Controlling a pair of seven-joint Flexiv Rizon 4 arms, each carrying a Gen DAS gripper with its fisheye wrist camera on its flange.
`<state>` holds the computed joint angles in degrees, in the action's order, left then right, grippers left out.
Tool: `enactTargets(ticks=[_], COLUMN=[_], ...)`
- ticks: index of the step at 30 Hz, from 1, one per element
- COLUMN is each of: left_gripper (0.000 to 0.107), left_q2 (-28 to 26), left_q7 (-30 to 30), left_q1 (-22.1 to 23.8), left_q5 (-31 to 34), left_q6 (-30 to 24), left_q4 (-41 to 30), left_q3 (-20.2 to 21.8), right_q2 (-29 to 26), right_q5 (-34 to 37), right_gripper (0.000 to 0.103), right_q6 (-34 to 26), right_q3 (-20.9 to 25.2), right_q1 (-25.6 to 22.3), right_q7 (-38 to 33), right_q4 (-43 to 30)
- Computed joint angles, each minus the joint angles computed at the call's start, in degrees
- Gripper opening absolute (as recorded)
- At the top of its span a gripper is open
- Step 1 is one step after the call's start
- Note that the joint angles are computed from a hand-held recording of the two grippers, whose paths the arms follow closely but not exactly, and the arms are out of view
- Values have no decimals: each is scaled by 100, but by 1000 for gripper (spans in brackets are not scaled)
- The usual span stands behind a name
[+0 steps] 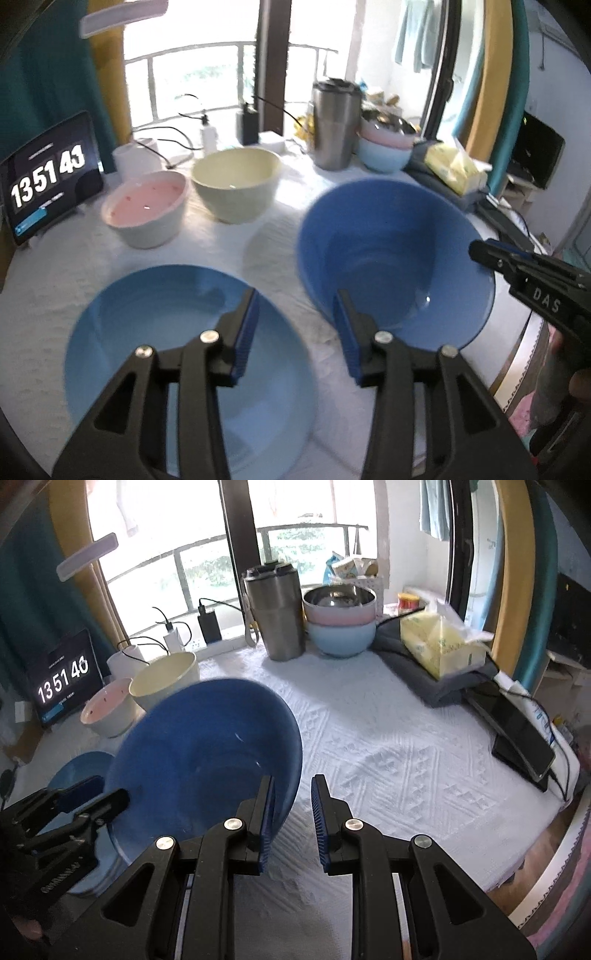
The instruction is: Organize plates and bowls
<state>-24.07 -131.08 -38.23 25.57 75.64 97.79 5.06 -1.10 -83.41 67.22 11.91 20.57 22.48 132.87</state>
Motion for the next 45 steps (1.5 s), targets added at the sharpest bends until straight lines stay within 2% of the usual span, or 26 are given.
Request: enactTargets(ticks=[4, 7, 9, 12, 15, 17, 19, 22, 25, 27, 31, 33, 36, 39, 42, 45], left_gripper=[43, 43, 43, 43, 43, 43, 43, 44, 45, 45, 45, 45, 45, 45, 45, 45], left_q2=[268, 454, 589, 836, 1070, 1208, 1277, 1283, 1203, 1151, 986, 994, 1017, 1098, 1245, 1417], left_q7=[-338, -653, -862, -1283, -1673, -1890, -1965, -1957, -1726, -1551, -917, -826, -725, -791, -1115, -1442], left_q1=[-15, 47, 145, 248, 350, 440, 599, 873, 1205, 1368, 1598, 1528, 1517, 1487, 1462, 1567], left_q5=[261, 498, 648, 1032, 1429, 1678, 1778, 1810, 1619, 1443, 797, 679, 516, 551, 822, 1135], left_q6=[143, 144, 144, 56, -51, -121, -123, -93, -31, 103, 526, 560, 654, 610, 435, 177], left_q4=[252, 426, 582, 830, 1055, 1213, 1355, 1525, 1659, 1759, 1972, 2003, 2098, 2165, 2212, 2230], left_q3=[254, 382, 407, 494, 534, 540, 470, 300, 29, -92, -224, -114, 25, 218, 427, 436], right_q2=[110, 191, 189, -10, -398, -667, -984, -1339, -1573, -1665, -1875, -1949, -2039, -2190, -2421, -2634], right_q5=[110, 117, 32, -235, -744, -837, -548, 569, 1485, 1833, 1683, 1945, 2110, 2404, 2712, 3022], right_gripper=[29, 30, 30, 30, 30, 30, 30, 30, 31, 35, 36, 37, 37, 37, 37, 37], right_q6=[-519, -972, -1072, -612, 0, 306, 446, 302, -20, -20, 596, 302, 166, 105, 152, 258], right_q3=[131, 244, 281, 230, 168, 148, 170, 208, 177, 94, -272, -268, -315, -289, -292, -312], right_q1=[153, 297, 378, 452, 582, 681, 847, 1145, 1404, 1513, 1684, 1831, 1958, 2069, 2202, 2345], right_q7=[94, 170, 199, 191, 243, 171, -114, -715, -1040, -1108, -862, -1084, -1279, -1686, -2180, -2668], right_q4=[-121, -215, -289, -477, -796, -990, -1164, -1248, -1272, -1274, -1339, -1461, -1641, -1912, -2276, -2603])
